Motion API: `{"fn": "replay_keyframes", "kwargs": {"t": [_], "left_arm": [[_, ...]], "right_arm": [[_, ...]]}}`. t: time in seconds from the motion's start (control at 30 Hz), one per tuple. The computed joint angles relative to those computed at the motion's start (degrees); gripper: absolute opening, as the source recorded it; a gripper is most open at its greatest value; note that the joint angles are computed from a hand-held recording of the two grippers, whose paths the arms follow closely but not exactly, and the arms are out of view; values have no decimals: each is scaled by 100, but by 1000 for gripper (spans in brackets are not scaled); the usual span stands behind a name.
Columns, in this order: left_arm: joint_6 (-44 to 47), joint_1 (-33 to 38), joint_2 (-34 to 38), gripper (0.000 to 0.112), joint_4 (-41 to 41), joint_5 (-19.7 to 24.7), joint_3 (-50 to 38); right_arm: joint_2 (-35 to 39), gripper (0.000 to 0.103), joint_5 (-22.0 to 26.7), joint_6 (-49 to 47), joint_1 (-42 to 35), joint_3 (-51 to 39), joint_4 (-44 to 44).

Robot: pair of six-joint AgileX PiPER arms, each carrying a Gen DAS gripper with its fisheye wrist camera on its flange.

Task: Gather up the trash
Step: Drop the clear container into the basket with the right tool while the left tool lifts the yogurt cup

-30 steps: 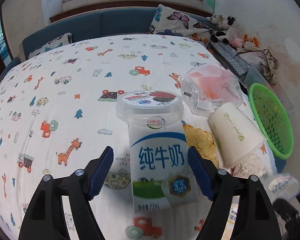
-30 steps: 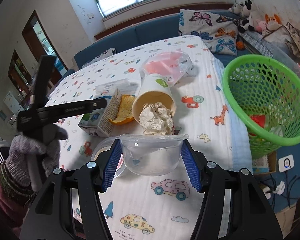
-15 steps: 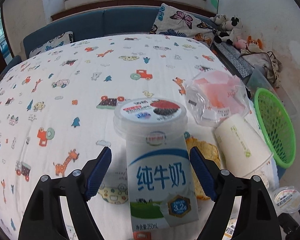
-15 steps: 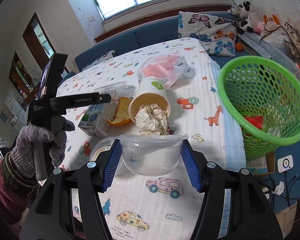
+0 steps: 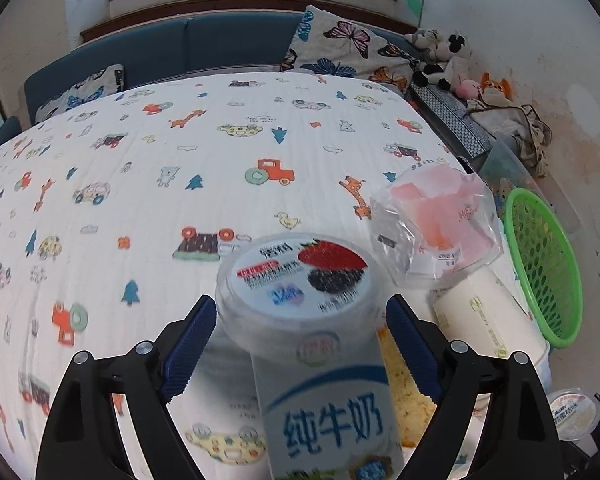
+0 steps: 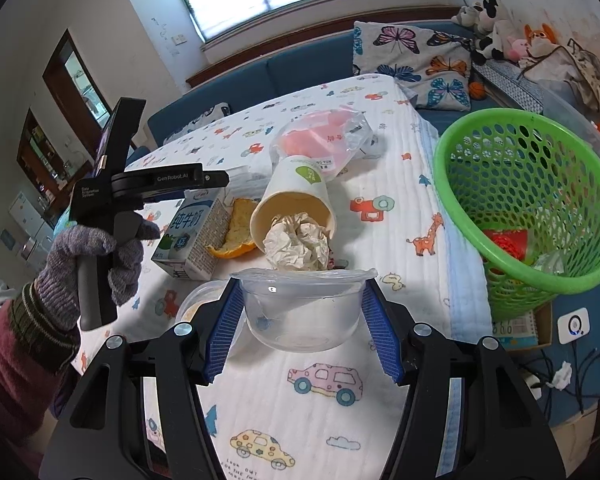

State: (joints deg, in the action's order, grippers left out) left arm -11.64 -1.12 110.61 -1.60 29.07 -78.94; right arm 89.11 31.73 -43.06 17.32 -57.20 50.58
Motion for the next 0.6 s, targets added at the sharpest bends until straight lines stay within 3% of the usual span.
{"fn": "replay_keyframes", "kwargs": {"t": [0.33,0.6], "left_arm": [[619,-29,433,91,89,308,-591],[543,-60,313,89,297,-169,-295]], "right_arm": [[256,60,1,126,21,-208,-101],[266,60,-14,247,47,-298,-226]]}}
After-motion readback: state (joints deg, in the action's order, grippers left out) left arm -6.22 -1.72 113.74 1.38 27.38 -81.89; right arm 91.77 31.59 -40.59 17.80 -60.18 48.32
